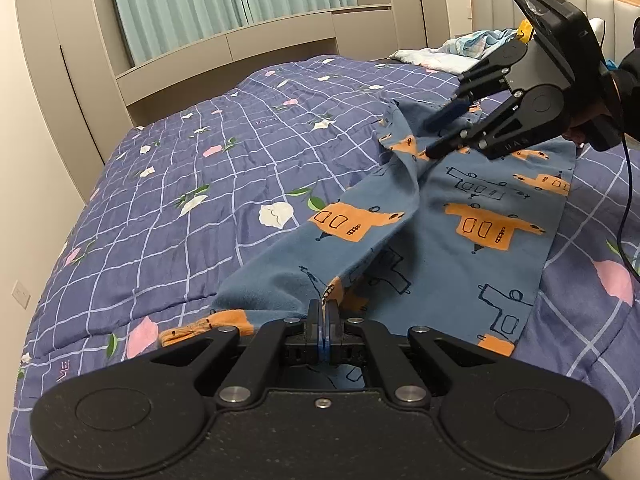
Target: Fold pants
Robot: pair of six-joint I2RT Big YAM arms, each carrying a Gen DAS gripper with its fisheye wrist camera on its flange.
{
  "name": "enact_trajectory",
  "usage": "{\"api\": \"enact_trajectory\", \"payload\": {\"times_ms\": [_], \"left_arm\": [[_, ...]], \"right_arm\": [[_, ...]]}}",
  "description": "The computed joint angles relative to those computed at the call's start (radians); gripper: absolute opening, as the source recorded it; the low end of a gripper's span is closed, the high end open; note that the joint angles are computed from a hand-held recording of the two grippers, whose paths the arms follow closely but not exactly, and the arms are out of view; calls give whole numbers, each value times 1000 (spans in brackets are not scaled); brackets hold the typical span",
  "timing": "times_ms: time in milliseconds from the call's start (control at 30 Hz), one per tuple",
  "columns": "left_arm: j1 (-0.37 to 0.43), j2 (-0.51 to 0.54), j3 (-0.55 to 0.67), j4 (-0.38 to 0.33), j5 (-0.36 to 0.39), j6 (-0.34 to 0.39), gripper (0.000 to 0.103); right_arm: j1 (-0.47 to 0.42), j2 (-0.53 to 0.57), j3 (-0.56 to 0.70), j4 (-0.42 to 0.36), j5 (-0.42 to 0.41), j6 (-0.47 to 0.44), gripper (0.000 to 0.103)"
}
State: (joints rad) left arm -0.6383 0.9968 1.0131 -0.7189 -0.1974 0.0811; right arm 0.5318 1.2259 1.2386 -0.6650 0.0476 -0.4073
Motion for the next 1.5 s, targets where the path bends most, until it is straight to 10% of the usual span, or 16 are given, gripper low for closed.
{"api": "enact_trajectory", "payload": {"times_ms": [233, 700, 800, 867, 1100, 1500], "left_arm": [[-11, -1, 4, -5, -9, 12, 0], [-26, -1, 5, -18, -20, 34, 0], [-32, -9, -1, -10, -29, 46, 0], [-39, -21, -10, 2, -38, 58, 0], [-73, -66, -43, 28, -47, 78, 0], [-89, -101, -103, -32, -77, 40, 0]], "right_arm": [[28, 45, 60, -48, -9, -162, 55], [66, 299, 458, -526, -112, -600, 57], [85, 345, 511, -592, -58, -643, 34], [98, 339, 492, -575, 10, -691, 9], [102, 191, 310, -434, 98, -667, 4], [256, -64, -69, -153, 279, -319, 4]]}}
